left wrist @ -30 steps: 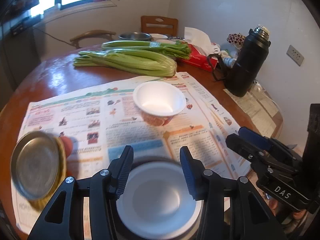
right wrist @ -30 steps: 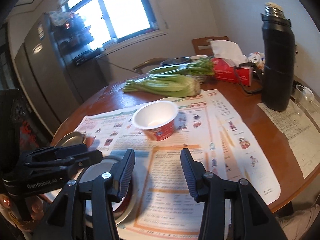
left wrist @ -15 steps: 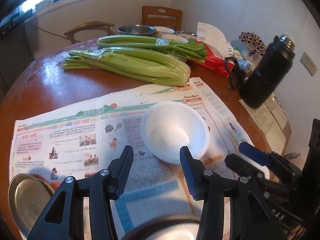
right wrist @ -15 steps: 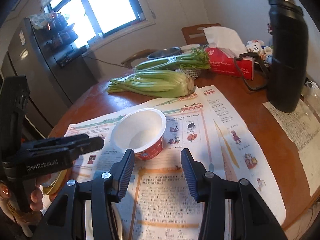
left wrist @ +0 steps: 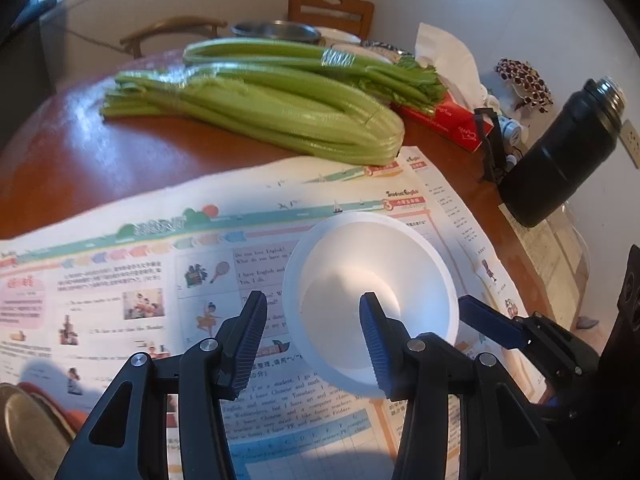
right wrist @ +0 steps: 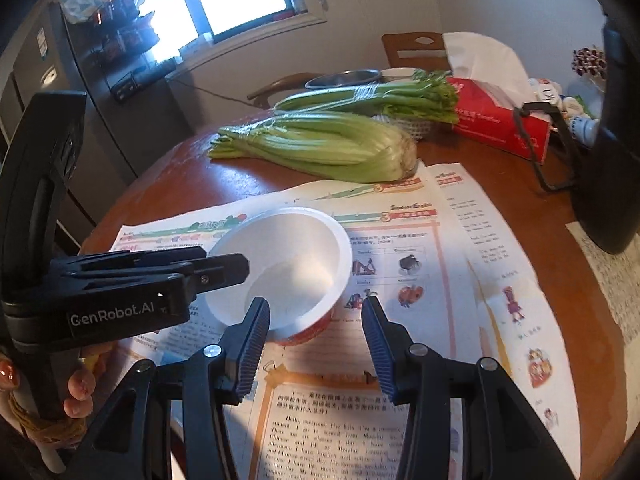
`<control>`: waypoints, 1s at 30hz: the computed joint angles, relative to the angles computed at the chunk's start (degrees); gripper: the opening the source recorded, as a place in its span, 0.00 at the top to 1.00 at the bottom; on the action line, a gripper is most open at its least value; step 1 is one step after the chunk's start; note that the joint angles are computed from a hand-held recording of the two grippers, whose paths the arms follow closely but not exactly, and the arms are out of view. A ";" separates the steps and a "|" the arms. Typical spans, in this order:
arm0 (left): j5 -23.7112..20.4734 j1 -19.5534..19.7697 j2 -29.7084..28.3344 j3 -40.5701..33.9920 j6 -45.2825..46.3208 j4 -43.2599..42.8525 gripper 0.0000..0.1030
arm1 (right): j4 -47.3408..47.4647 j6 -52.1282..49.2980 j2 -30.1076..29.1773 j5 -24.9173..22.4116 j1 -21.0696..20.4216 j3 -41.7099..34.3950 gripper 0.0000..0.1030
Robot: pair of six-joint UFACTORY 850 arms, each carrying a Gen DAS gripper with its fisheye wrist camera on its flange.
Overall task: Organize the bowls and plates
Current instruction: 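Move the left tool to the red-printed white noodle bowl and grip its rim, then lift the noodle bowl with the left tool and lower it into the steel bowl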
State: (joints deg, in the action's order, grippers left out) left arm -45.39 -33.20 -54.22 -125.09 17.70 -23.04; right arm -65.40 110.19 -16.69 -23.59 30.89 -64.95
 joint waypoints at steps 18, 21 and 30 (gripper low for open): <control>-3.99 0.23 -1.23 -0.73 3.99 -5.32 0.64 | 3.12 -6.94 -1.97 1.38 0.87 -2.31 0.54; -2.80 0.28 0.66 1.98 4.77 -5.89 0.64 | 3.46 -7.26 -1.55 0.77 1.50 -2.28 0.53; 0.50 0.88 7.58 10.94 8.85 -9.35 0.63 | 1.41 -5.09 0.90 -1.53 3.91 -1.36 0.53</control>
